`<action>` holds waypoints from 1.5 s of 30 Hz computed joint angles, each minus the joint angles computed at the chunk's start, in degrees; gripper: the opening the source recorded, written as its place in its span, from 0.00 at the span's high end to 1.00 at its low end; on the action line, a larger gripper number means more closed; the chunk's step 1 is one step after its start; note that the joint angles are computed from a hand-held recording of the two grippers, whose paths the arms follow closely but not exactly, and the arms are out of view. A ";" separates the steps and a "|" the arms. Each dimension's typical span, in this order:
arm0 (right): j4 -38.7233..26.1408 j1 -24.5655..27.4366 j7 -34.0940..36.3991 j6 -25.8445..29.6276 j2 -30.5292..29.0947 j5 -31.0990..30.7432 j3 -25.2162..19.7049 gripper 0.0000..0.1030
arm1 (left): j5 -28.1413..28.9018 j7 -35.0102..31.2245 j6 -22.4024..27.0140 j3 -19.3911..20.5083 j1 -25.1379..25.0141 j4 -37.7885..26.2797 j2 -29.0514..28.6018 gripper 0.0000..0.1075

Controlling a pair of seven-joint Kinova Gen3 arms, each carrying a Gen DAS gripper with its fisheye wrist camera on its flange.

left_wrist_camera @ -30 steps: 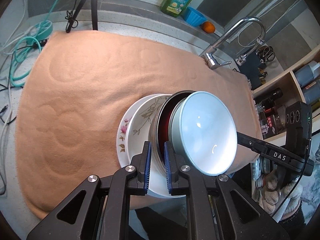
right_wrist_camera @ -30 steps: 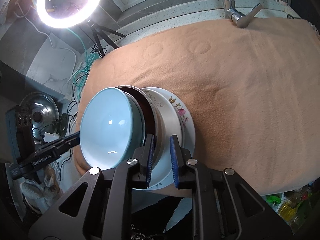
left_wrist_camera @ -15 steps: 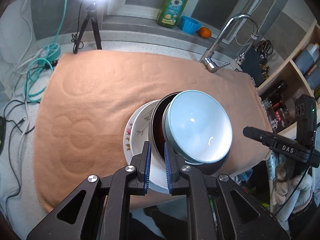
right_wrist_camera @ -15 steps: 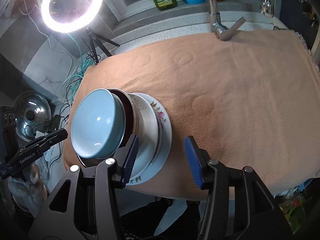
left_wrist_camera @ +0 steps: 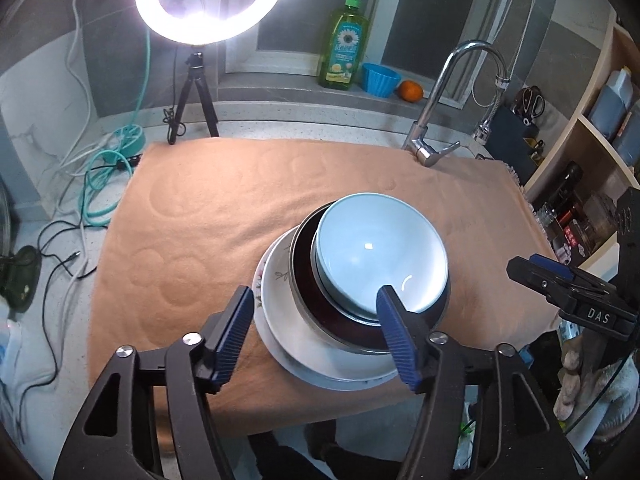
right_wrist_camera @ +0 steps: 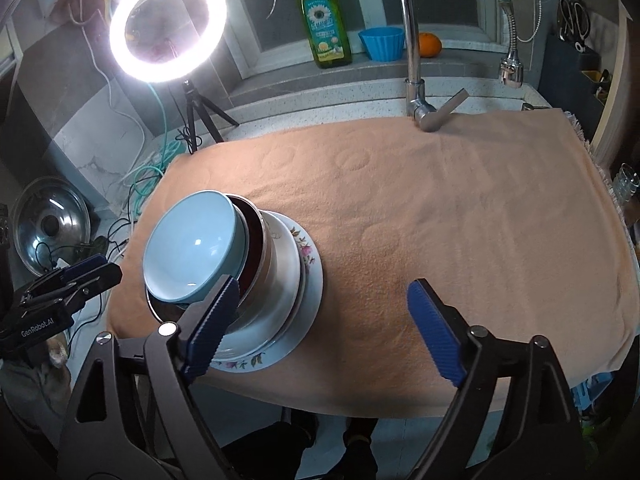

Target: Organize plates and bowls

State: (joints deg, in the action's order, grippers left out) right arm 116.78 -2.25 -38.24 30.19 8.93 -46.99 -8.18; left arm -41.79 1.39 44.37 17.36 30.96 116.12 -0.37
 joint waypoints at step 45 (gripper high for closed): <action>4.99 -1.61 12.96 -8.92 -3.07 -11.72 0.09 0.02 | -2.84 5.89 10.75 -0.81 5.49 -4.70 3.44 0.38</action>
State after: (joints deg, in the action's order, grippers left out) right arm 121.77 -3.86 -25.27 21.27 5.86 -58.71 -8.09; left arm -44.63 7.28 55.12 16.55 36.45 111.42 3.08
